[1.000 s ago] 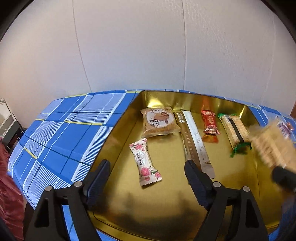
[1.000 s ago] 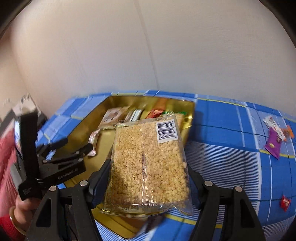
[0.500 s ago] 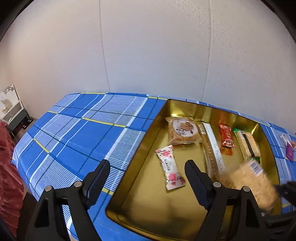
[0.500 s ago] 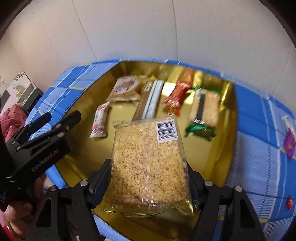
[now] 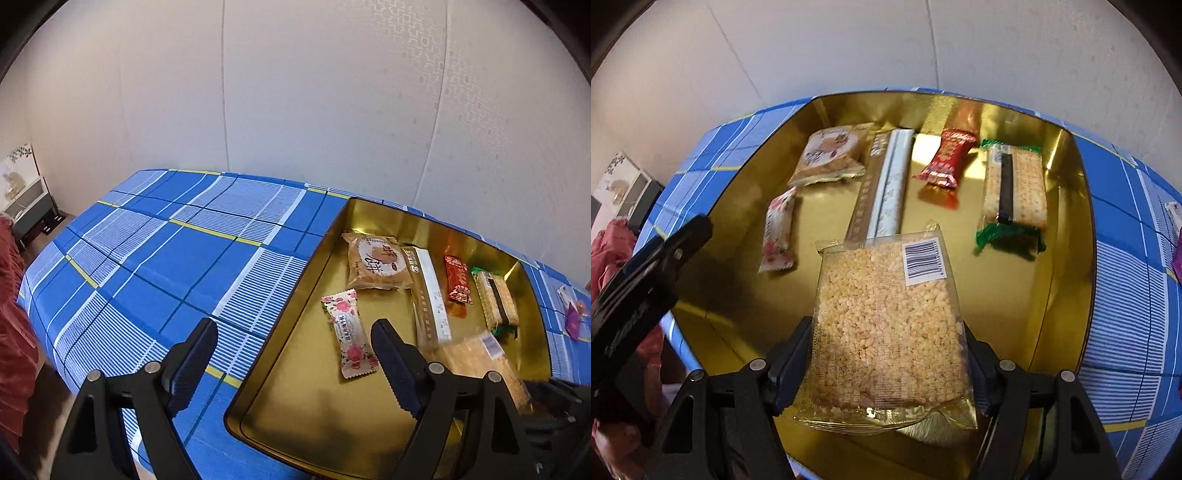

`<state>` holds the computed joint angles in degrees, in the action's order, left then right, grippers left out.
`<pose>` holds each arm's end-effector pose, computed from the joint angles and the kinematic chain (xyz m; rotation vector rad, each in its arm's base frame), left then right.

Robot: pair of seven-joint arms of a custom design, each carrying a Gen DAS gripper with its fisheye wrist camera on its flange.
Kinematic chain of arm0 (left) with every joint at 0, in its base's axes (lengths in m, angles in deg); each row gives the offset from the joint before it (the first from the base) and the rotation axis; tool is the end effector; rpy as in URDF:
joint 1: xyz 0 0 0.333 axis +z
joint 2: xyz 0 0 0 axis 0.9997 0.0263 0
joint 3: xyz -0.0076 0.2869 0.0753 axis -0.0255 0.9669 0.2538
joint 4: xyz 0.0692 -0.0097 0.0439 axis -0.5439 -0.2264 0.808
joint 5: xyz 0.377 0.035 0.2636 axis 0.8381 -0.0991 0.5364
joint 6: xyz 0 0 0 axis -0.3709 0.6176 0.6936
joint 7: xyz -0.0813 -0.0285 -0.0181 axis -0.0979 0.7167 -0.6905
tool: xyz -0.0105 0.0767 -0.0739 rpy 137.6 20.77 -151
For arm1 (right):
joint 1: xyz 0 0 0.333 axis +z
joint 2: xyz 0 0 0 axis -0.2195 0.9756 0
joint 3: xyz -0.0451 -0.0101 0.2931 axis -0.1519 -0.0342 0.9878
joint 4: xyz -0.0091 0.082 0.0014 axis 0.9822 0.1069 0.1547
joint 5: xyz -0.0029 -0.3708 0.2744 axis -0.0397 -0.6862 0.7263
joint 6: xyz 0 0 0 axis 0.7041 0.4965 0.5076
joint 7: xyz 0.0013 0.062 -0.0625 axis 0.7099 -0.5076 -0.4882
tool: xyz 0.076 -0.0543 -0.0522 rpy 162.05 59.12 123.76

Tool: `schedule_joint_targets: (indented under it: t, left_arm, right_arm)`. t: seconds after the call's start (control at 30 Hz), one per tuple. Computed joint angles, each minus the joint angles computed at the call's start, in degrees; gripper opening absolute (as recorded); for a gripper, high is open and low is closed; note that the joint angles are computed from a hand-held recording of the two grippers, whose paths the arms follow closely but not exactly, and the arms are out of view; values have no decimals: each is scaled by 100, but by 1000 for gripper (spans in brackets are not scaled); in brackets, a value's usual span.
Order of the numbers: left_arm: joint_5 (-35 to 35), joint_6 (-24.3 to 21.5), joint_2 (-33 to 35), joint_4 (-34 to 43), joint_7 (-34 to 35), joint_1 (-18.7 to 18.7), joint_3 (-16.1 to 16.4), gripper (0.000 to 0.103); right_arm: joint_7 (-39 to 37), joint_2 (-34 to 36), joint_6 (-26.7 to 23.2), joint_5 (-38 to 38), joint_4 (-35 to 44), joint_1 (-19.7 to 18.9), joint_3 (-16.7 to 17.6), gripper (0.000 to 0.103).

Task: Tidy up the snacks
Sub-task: 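Carry the clear cereal bag into the gold tray and open the right gripper, then grasp the small red candy on the cloth with the right gripper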

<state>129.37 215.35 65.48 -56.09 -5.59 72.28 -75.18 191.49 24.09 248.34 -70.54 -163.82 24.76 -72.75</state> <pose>0.3989 -0.3170 0.2806 -1.8139 1.6860 -0.7536 0.4069 0.4979 0.2547 -1.9284 1.8462 -0.2004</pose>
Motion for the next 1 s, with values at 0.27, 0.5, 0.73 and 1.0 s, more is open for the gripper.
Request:
schedule_joint_targets:
  t: [0.27,0.5,0.73,1.0]
  left_arm:
    - [-10,-47,73,60,118,-47,-6,88]
    - [-16,-127,137,124,169,-108,-34,88]
    - [-22,-346,182,184,354,-225,-76,91]
    - [61,-372,275,260,374,-305,-76,92]
  right_arm:
    - [672,48,441,-794,12,138,-353,75]
    - [1677,-547,-14,-2187,-295,251,-359,76]
    - [2151,-820,-126,-2788,-434,80,-97,76]
    - [2804,-1212,-751,-3191,-782,35,84,76]
